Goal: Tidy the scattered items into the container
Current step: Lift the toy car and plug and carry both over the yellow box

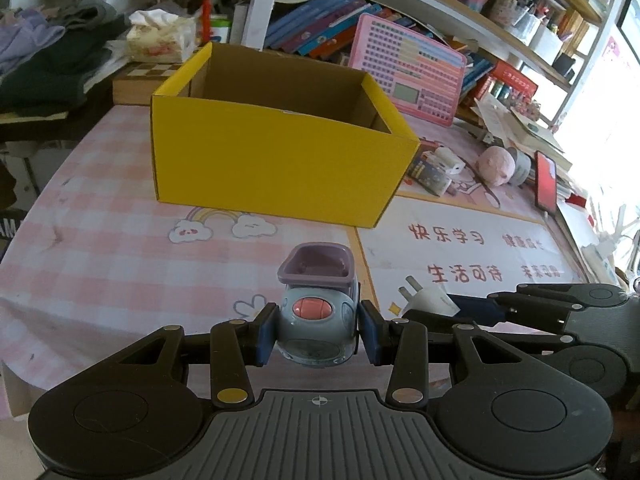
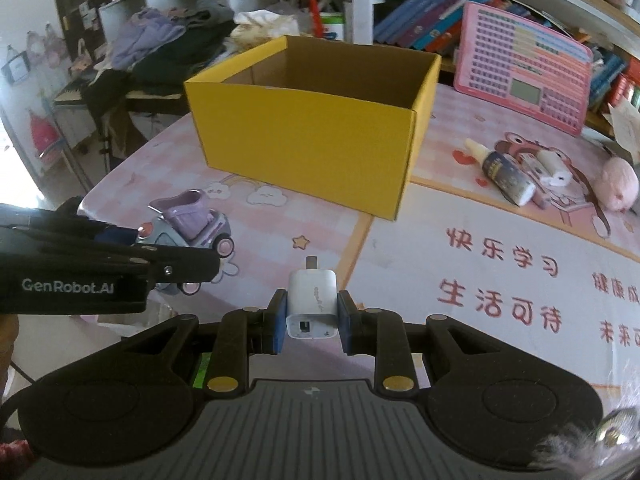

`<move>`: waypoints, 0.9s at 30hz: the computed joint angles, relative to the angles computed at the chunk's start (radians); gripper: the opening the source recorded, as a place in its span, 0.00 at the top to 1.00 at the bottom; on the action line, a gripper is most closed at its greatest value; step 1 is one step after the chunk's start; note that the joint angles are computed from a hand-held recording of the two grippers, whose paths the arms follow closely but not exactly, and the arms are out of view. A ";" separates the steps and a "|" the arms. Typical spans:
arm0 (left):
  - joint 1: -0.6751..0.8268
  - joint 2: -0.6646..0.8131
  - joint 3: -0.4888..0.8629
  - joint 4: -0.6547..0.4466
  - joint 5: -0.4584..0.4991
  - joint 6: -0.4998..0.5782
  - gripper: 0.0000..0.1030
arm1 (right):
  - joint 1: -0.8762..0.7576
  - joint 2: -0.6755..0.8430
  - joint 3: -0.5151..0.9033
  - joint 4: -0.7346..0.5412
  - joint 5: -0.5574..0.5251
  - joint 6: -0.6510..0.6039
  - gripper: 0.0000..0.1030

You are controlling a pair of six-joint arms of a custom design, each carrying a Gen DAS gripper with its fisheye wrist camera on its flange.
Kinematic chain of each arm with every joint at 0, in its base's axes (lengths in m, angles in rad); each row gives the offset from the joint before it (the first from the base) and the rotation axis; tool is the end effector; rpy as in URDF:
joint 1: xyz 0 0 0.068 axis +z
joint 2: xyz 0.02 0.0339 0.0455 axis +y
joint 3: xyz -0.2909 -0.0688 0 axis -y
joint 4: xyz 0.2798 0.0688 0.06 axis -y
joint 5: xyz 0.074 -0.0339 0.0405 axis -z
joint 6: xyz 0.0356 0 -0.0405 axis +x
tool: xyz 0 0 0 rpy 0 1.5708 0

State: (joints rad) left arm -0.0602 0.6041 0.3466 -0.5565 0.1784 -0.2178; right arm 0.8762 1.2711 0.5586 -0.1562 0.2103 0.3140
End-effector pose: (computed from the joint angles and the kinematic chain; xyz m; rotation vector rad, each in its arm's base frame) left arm 0.1407 -0.0148 0.1862 -0.1036 2.3934 -0.3439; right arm 0.1692 0.1914 0.1708 -0.5845 2.3630 0.2868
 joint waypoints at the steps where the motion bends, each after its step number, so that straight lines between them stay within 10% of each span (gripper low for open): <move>1: 0.002 0.008 0.001 0.006 -0.002 -0.001 0.60 | -0.004 0.008 0.004 0.008 -0.006 -0.009 0.77; 27: 0.110 0.177 0.071 0.157 0.017 0.017 0.60 | -0.074 0.174 0.176 0.095 -0.110 -0.294 0.77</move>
State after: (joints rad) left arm 0.0495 0.7809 0.4177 -0.3993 0.1951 -0.2013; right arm 0.8024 1.4450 0.7344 -0.0612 0.1004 0.0202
